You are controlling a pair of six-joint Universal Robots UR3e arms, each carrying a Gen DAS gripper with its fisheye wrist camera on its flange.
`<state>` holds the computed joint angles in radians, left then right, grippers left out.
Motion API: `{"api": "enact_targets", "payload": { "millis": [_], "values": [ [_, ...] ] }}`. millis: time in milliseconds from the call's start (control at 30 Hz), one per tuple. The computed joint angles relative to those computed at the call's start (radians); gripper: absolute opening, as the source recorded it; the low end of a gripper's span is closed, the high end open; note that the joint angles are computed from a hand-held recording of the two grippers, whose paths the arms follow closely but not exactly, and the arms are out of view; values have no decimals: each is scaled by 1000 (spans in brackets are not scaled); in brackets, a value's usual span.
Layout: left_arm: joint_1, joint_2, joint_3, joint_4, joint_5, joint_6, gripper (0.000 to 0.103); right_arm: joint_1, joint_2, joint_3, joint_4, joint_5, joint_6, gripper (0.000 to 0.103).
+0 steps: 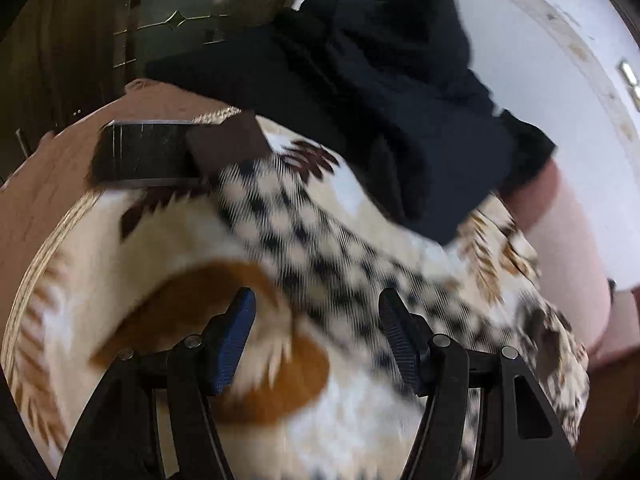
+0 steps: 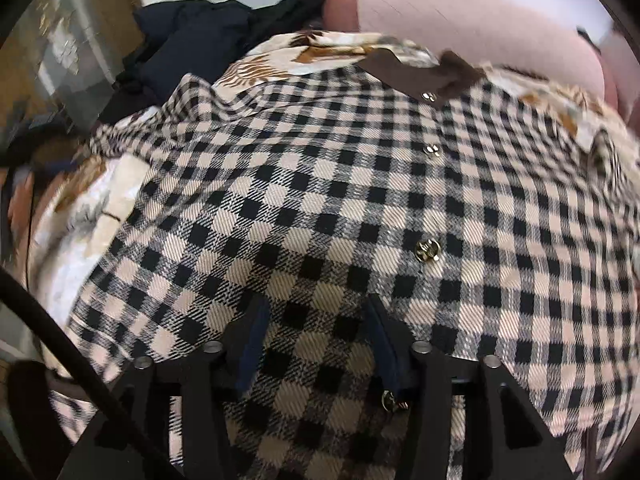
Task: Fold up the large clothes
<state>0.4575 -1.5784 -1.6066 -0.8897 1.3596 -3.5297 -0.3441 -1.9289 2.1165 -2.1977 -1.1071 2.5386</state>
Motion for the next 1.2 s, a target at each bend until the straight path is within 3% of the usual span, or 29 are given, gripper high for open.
{"api": "enact_targets", "payload": {
  "millis": [100, 233, 267, 300, 333, 467, 633, 833, 900, 933, 967, 1000, 1033, 1100, 1167, 1200],
  "values": [
    [-24, -175, 165, -60, 44, -4, 63, 23, -5, 44, -83, -17, 11, 67],
    [-48, -293, 261, -55, 95, -51, 59, -2, 9, 31, -51, 22, -2, 70],
    [-51, -296, 269, -54, 102, -47, 31, -6, 4, 33, -47, 24, -8, 71],
    [-42, -292, 269, -54, 79, -36, 11, -2, 4, 35, -54, 20, -8, 71],
    [-8, -270, 243, -51, -6, -26, 1, 3, 5, 37, -61, 16, -7, 72],
    [109, -25, -40, 132, -115, -39, 1, 2, 6, 40, -64, 21, -10, 74],
    [262, 312, -417, 188, -207, -116, 2, 7, 9, 48, -80, 19, -8, 76],
    [309, 394, -590, 216, -201, -254, 1, 20, 20, 47, -101, 4, -1, 77],
    [368, 460, -621, 212, -220, -257, 3, 22, 21, 48, -107, 1, -1, 77],
    [394, 489, -629, 197, -232, -245, 16, 24, 21, 49, -113, -2, 1, 77],
    [425, 520, -640, 183, -245, -229, 42, 28, 23, 50, -120, -7, 4, 77],
    [462, 544, -657, 174, -278, -209, 50, 32, 25, 51, -126, -12, 7, 77],
    [528, 580, -694, 170, -365, -178, 55, 34, 24, 51, -128, -15, 8, 77],
    [599, 596, -699, 121, -454, -120, 58, 45, 28, 53, -145, -28, 19, 78],
    [564, 513, -668, 195, -463, -103, 71, 55, 31, 55, -159, -39, 27, 79],
    [532, 461, -651, 248, -452, -113, 72, 55, 31, 57, -162, -42, 26, 79]
  ]
}}
